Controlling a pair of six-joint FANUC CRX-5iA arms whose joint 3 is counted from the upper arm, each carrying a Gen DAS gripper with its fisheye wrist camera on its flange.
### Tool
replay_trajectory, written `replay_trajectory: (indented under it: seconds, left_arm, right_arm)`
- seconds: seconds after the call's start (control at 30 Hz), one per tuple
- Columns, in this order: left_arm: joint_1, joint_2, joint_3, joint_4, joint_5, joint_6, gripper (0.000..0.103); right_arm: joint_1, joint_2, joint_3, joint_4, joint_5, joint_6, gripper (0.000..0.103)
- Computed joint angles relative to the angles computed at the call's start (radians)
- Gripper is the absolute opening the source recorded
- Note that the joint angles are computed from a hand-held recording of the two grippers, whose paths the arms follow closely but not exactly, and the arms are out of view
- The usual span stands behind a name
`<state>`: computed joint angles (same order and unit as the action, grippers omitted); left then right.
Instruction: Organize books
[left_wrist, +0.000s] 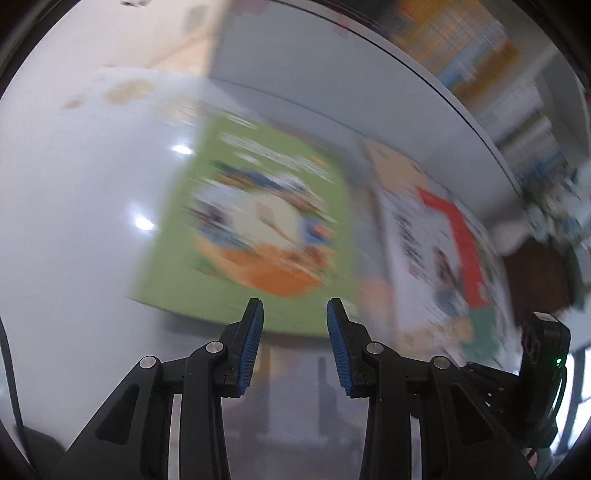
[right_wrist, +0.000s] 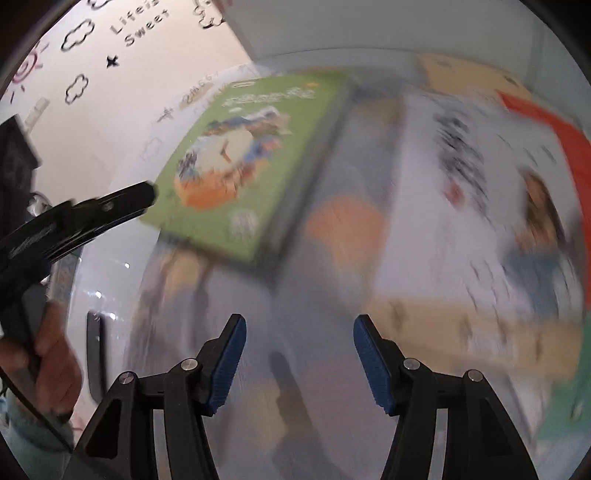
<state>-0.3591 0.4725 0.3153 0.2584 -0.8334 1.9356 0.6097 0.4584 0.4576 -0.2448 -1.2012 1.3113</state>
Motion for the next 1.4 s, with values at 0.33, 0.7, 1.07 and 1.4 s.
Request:
replay_trajectory:
  seconds: [0.33,0.7,1.07,1.4]
  left_arm:
    - [-0.117,0.243,0.363,0.076,-0.242,-0.185,0.041]
    - [-0.099,0.357,0.495,0.048,-0.276,-0.104,0.068]
    - [-0.114,0.344,0.439,0.066,-0.178,-0.208,0.036]
    - [-0.126,0.191,0.182,0.132,-0.108,-0.226,0.036]
  right_arm:
    - [-0.051,-0.237,-0.266,0.018,0.060,-0.128,0.060]
    - [-0.122,-0.127,-0.171,0.207,0.077,-0.268,0.075]
    - [-0.113,-0.034,-0.121,0.304,0.130,-0.289,0.055]
    - [-0.109,-0.133,-0.211,0.195,0.114,-0.227,0.055]
